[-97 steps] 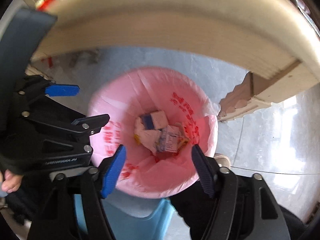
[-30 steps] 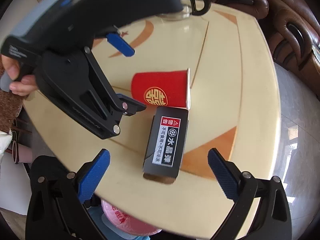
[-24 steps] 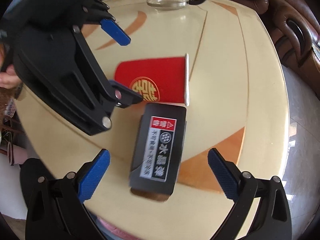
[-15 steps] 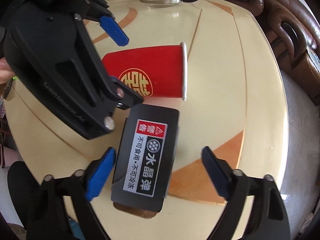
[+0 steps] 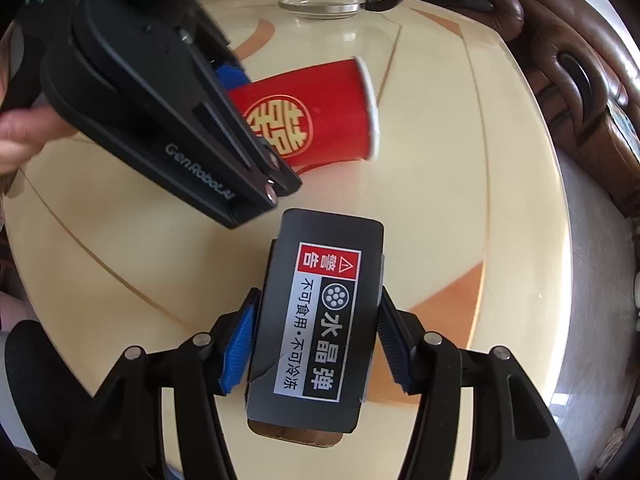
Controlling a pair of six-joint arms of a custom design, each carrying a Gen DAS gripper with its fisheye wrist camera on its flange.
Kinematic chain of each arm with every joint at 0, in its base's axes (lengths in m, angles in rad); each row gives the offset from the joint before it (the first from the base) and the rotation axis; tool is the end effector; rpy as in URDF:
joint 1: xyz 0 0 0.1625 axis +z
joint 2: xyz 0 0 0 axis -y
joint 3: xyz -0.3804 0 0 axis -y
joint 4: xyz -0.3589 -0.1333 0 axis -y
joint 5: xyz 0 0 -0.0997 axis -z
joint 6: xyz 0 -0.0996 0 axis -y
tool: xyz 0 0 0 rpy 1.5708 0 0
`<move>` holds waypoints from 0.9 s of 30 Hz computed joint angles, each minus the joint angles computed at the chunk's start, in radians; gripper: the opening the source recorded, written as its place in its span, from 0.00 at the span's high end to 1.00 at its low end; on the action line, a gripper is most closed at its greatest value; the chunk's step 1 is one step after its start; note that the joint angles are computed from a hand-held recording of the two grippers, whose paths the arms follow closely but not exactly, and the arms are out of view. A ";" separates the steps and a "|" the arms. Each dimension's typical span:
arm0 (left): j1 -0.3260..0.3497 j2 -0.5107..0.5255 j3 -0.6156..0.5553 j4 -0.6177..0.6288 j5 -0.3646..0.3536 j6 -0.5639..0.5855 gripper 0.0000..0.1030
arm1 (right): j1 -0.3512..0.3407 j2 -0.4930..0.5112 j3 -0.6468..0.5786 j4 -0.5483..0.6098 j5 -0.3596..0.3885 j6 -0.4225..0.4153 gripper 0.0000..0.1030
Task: Collect trash
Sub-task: 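Grasp the red paper cup with the left tool while the right tool grasps the black box, then carry the red paper cup and black box over the pink trash bin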
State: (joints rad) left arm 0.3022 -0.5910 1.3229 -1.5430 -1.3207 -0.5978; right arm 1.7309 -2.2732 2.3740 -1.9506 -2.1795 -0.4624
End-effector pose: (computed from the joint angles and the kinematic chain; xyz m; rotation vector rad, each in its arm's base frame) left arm -0.5150 -0.3260 -0.0040 0.8925 2.1991 0.3239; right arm 0.1120 -0.2146 0.3656 0.6584 -2.4053 0.2280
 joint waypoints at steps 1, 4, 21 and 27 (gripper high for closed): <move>-0.003 -0.009 0.012 -0.009 0.004 -0.018 0.41 | 0.002 0.018 -0.007 -0.012 0.000 0.004 0.47; -0.003 -0.049 0.046 -0.032 0.004 -0.090 0.41 | 0.044 0.011 -0.025 0.019 -0.018 0.039 0.47; -0.299 -0.285 0.168 0.092 0.044 -0.462 0.41 | 0.594 -0.015 -0.262 0.516 -0.090 0.570 0.47; -0.417 -0.323 0.175 0.153 0.017 -0.589 0.41 | 0.791 0.053 -0.355 0.648 -0.109 0.758 0.47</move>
